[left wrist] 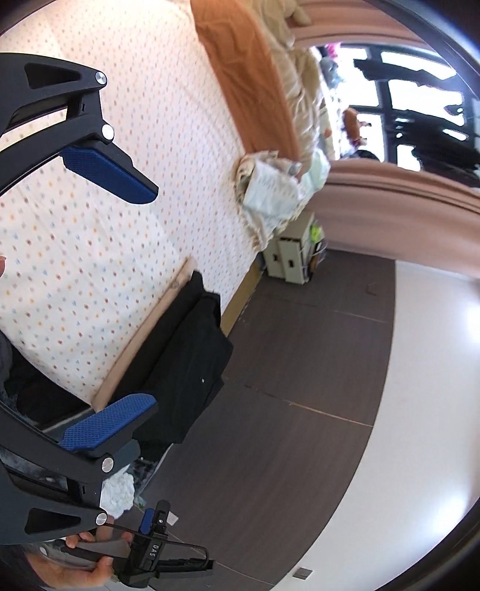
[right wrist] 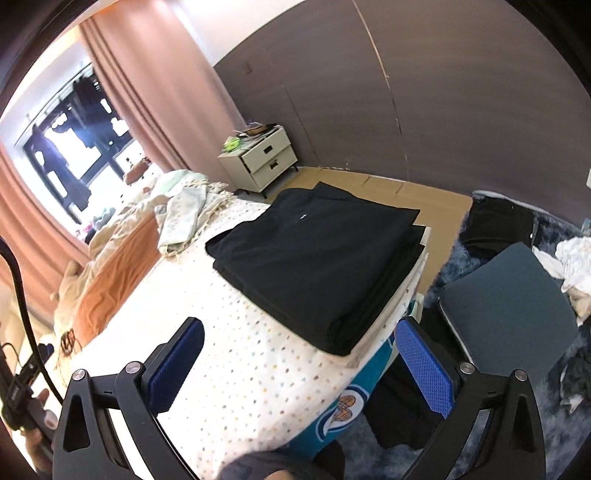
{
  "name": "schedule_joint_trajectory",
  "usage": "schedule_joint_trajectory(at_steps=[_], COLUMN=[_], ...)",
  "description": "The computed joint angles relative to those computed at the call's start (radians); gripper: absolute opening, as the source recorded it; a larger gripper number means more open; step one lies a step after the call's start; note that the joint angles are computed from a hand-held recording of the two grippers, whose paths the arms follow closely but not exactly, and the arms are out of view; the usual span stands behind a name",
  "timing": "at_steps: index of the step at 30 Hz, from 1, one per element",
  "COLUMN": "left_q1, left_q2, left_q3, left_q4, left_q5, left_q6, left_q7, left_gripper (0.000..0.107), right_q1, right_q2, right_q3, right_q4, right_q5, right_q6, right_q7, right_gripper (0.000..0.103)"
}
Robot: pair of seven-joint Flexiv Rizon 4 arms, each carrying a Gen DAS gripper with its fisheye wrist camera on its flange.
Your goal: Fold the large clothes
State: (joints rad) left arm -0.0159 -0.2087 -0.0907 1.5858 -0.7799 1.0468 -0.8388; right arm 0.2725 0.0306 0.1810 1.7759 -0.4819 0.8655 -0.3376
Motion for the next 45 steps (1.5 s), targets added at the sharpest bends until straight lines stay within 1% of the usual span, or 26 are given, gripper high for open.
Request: schedule_joint_trajectory(at_steps=[4,8,15,17,20,24,29,33,38,40,41,45], left_q1=[-0.008,-0.037,-0.127,-0.154,-0.176,-0.228,-0.274,-0.295,-0.297,-0.299,-0.291,-0.243], left_q2=[0.084,0.167,0.305,0.342,0.398,0.478,0.575,0.653,0.758,0.796,0.817,0.888], left_q3=[0.016,0.047,0.099,0.117,0.141,0.179,0.216,0.241,0.256,0.264,0.265,0.260], left_q4=[0.104,0.206,0.379,0.419,0.477,0.555,0.649,0.725,0.818,0.852,0.869,0.920], left_q5=[-0.067,-0.119,-0.226,-0.246,-0.213,-0.211,-0.132,-0.049,0.050,0.085,0.107,0.194], left_q6=[0.056,0.117,0.280,0.307,0.334,0.374,0.429,0.451,0.467,0.470,0.464,0.437], left_q7=[0.058,0.107,0.186,0.199,0.165,0.158,0.099,0.030,-0.055,-0.082,-0.098,-0.171], left_gripper=[0.103,0.103,0.103,0.103,0.103,0.103,0.103,0.103,0.103,0.103,0.103,0.103], right_q1=[0.014,0.028,0.051,0.054,0.058,0.064,0.078,0.078,0.087,0.098,0.100,0.108], right_q2=[0.021,0.042,0.095,0.112,0.148,0.192,0.236,0.277,0.313,0.331,0.343,0.369], right_q3=[0.020,0.039,0.079,0.090,0.110,0.140,0.176,0.213,0.263,0.273,0.279,0.307], right_q4=[0.016,0.039,0.092,0.109,0.141,0.175,0.208,0.244,0.274,0.294,0.307,0.329], right_q5=[-0.028,-0.054,-0.090,-0.106,-0.126,-0.149,-0.165,-0.212,-0.274,-0.282,-0.289,-0.310], right_q6=[-0.008,-0.008,-0.018,-0.018,-0.013,-0.020,-0.029,-0.037,-0.070,-0.058,-0.047,-0.062], right_q7=[0.008,0.009,0.002,0.002,0.013,0.012,-0.002,0.025,0.065,0.079,0.091,0.115], right_gripper=[0.103,0.103,0.103,0.103,0.103,0.103,0.103,0.103,0.103,0.103,0.103,0.103])
